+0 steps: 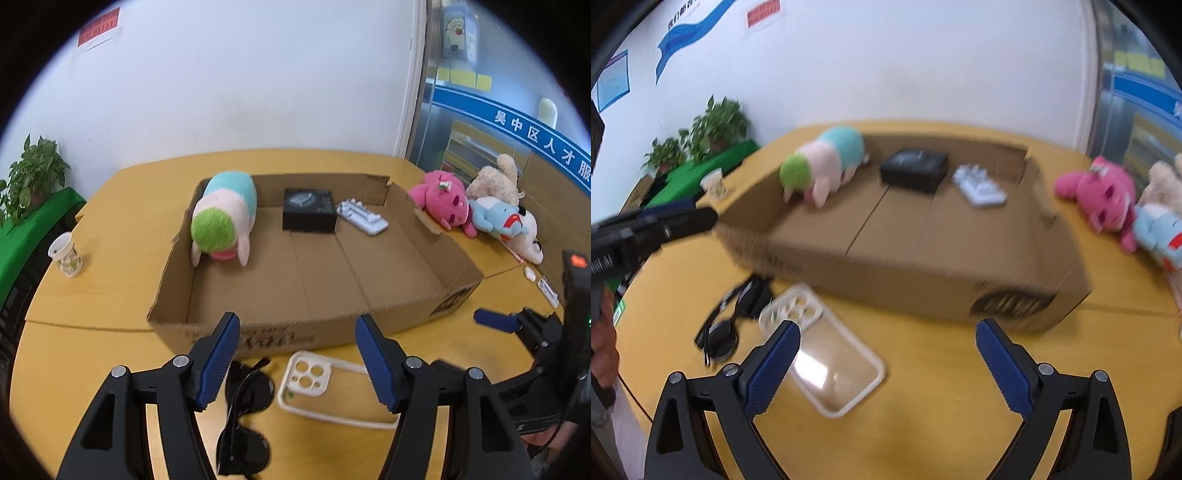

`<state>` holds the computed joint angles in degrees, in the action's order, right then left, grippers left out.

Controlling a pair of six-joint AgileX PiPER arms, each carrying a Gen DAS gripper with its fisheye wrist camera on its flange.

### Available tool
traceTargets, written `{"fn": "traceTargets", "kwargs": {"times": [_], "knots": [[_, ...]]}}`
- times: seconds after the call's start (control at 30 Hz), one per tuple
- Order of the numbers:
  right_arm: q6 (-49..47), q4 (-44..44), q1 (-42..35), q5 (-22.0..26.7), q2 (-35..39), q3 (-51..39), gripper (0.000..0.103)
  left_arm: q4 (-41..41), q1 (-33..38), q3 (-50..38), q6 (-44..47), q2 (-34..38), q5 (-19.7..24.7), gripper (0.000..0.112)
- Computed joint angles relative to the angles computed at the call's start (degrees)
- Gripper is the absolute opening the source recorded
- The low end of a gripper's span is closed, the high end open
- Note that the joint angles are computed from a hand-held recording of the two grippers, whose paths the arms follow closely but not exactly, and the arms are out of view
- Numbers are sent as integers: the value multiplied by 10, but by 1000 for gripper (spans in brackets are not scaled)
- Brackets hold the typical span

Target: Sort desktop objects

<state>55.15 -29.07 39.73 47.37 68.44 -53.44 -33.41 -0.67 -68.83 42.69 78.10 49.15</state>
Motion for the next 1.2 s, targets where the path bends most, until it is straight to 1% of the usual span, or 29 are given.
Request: {"fn": "traceTargets", "kwargs": {"times": [0.1,0.17,0.2,0.23,0.27,0.3,0.33,0.4,0.43,0.53,0.6,0.7,0.77,1.0,1.2], "knots": [[-10,36,6,-40,33,26,95,-6,32,21,22,3,11,65],[3,31,18,-51,59,36,89,-14,54,32,41,11,24,65],[5,31,17,-55,69,38,83,-19,65,39,50,14,31,65],[-1,39,11,-65,76,43,74,-24,73,46,57,15,35,65],[-2,41,6,-69,83,47,68,-29,81,55,65,16,40,65],[-2,41,1,-67,91,48,58,-32,87,61,72,17,43,65],[-2,42,0,-64,94,50,51,-35,89,68,78,16,44,65],[11,22,4,-62,87,62,45,-33,89,76,84,17,43,65],[5,27,0,-66,78,69,40,-33,88,80,86,18,42,65],[-2,25,-8,-68,57,88,32,-34,82,85,90,24,43,65],[0,20,-13,-65,36,105,27,-29,73,84,84,31,42,65],[-18,37,-34,-69,3,129,23,-27,54,89,78,32,42,65],[-37,47,-49,-67,-19,144,21,-24,41,92,76,35,41,65],[-83,77,-98,-61,-74,180,13,5,-35,111,6,61,33,65],[-87,93,-106,-71,-100,200,10,18,-94,123,-20,71,19,63]]}}
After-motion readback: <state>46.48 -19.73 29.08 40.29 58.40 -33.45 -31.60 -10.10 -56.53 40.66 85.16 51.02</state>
